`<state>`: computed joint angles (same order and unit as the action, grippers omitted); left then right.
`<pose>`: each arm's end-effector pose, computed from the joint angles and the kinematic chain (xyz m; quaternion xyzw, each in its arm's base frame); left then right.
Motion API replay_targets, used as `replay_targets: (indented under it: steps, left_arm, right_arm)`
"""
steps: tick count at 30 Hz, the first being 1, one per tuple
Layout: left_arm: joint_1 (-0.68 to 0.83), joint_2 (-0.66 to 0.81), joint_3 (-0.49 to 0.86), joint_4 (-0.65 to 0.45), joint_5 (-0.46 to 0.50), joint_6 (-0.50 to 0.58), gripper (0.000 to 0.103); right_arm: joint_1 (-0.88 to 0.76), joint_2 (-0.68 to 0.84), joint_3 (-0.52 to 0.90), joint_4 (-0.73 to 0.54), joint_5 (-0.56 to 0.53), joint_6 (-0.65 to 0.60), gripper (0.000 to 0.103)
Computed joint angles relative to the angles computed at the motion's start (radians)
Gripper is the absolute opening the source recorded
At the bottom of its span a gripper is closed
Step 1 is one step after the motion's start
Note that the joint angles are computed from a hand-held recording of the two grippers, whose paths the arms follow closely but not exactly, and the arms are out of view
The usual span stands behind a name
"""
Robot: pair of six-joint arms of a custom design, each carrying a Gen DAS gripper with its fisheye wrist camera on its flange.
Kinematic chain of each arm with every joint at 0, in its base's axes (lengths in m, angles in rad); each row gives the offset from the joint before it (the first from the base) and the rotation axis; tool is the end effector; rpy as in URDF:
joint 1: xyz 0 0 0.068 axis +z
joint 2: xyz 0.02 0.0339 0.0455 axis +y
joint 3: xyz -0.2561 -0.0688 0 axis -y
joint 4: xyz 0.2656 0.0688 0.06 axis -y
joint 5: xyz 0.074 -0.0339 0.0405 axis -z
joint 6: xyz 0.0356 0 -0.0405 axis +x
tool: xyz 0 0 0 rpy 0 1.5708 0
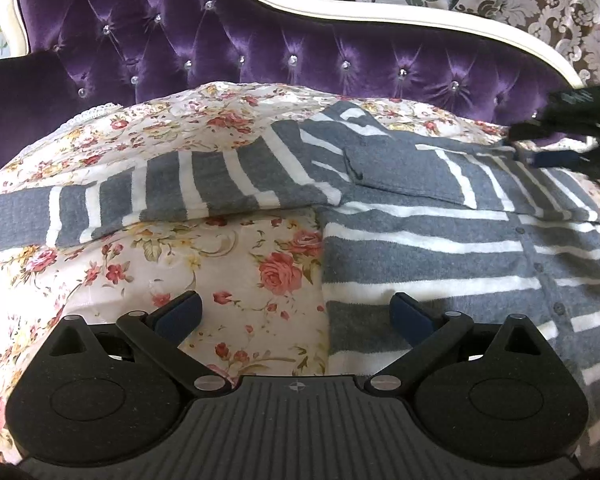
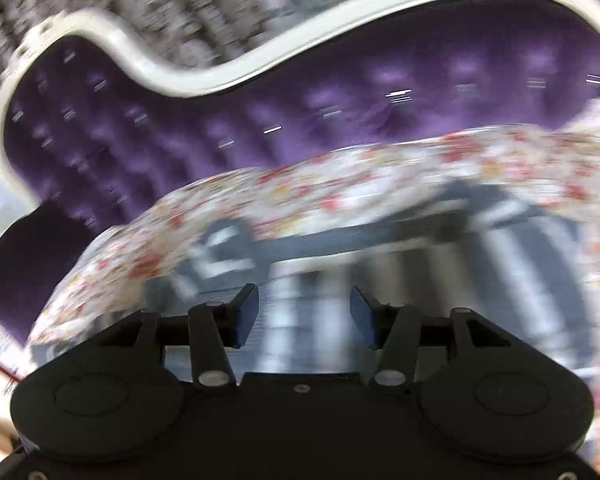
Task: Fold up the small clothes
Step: 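Reach the left gripper to the other sleeve cuff and close on it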
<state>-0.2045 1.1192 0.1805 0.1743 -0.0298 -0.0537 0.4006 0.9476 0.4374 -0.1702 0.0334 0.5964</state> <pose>0.1889 -0.0381 0.0892 0.0635 0.9175 -0.0369 0.3908 0.2001 0.0834 0.1752 0.0954 0.8974 0.1926 0.3854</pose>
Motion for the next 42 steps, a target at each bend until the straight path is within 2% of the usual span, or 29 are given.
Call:
replay_targets:
  steps: [3, 6, 10, 12, 14, 16, 18, 20, 22, 23, 27, 32, 35, 42]
  left_arm:
    - [-0.013, 0.022, 0.001, 0.017, -0.02, 0.0, 0.102]
    - [-0.018, 0.03, -0.005, 0.037, -0.028, -0.003, 0.102]
    - [-0.007, 0.043, -0.012, 0.067, -0.016, -0.001, 0.102]
    - [-0.013, 0.042, -0.021, 0.083, -0.024, -0.007, 0.103]
    - [-0.019, 0.051, -0.029, 0.111, -0.032, -0.015, 0.103]
    - [-0.024, 0.061, -0.036, 0.136, -0.04, -0.03, 0.103]
    - [-0.031, 0.07, -0.04, 0.157, -0.053, -0.049, 0.103]
    - [-0.041, 0.076, -0.036, 0.157, -0.068, -0.057, 0.103]
    - [-0.041, 0.076, -0.031, 0.149, -0.069, -0.053, 0.103]
    - [-0.035, 0.073, -0.03, 0.144, -0.061, -0.047, 0.103]
    - [0.002, 0.07, -0.012, 0.113, -0.012, -0.015, 0.102]
    - [0.068, 0.011, 0.045, -0.043, 0.056, -0.011, 0.101]
    - [0.183, -0.017, 0.097, -0.138, 0.154, -0.004, 0.101]
    - [0.463, 0.013, 0.235, -0.25, 0.261, 0.093, 0.101]
  right_arm:
    - [-0.144, -0.101, -0.061, -0.066, -0.025, -0.025, 0.059]
    - [-0.26, -0.135, -0.102, -0.121, -0.036, -0.045, 0.059]
    - [-0.305, -0.246, -0.168, -0.165, -0.019, -0.06, 0.059]
    - [-0.25, -0.363, -0.195, -0.217, 0.051, -0.037, 0.059]
    - [-0.137, -0.498, -0.209, -0.295, 0.18, 0.001, 0.059]
    - [0.025, -0.587, -0.203, -0.38, 0.337, 0.058, 0.067]
    - [0.21, -0.604, -0.183, -0.445, 0.493, 0.142, 0.077]
    - [0.317, -0.556, -0.169, -0.433, 0.595, 0.183, 0.081]
    - [0.444, -0.522, -0.155, -0.452, 0.701, 0.244, 0.095]
    - [0.486, -0.507, -0.15, -0.447, 0.728, 0.246, 0.098]
    - [0.534, -0.513, -0.154, -0.373, 0.675, 0.146, 0.099]
    - [0.552, -0.555, -0.187, -0.306, 0.641, 0.094, 0.099]
    - [0.576, -0.57, -0.186, -0.302, 0.658, 0.066, 0.099]
    - [0.558, -0.672, -0.204, -0.318, 0.588, 0.069, 0.099]
